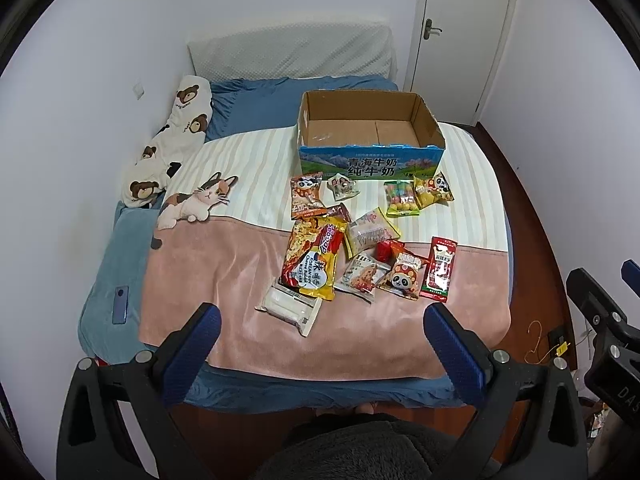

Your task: Organize snacks

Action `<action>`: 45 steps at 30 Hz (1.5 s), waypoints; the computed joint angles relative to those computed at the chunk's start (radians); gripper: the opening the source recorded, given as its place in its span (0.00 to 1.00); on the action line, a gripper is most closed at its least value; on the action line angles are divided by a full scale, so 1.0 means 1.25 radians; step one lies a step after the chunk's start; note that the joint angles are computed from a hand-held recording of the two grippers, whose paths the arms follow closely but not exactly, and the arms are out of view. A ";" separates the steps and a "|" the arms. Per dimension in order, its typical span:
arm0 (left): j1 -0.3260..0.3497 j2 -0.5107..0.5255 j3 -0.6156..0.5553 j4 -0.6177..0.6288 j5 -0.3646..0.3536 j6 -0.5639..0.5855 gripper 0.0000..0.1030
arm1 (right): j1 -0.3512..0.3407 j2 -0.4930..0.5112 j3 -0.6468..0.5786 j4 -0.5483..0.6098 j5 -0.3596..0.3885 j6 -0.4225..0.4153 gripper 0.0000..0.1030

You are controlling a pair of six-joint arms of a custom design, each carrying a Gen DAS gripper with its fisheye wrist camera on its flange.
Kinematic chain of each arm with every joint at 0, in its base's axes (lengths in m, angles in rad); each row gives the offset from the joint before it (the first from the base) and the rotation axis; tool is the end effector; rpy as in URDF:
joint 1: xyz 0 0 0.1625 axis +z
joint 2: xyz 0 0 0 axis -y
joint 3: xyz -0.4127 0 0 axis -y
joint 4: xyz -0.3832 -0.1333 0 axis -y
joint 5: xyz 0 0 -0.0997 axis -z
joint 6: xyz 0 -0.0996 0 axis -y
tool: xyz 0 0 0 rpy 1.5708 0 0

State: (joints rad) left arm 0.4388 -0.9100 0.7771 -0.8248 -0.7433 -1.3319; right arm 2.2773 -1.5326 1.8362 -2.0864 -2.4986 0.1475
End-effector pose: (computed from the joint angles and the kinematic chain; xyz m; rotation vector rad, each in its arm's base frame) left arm -0.5241 -0.4742 0.4266 0.0855 2.2404 -0.6860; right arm 0.3598 -0.3390 0.4229 0.5137 -2.2310 0.6951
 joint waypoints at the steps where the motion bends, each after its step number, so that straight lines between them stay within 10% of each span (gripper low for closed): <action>1: 0.000 -0.002 0.002 -0.002 0.001 0.002 1.00 | 0.000 0.000 -0.001 0.000 0.000 -0.001 1.00; 45: 0.001 0.005 -0.002 -0.011 0.007 0.005 1.00 | 0.007 0.001 0.008 -0.012 -0.011 -0.002 1.00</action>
State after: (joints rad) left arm 0.4399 -0.9040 0.7752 -0.8387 -0.7342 -1.3259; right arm 2.2861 -1.5311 1.8459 -2.1013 -2.5121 0.1456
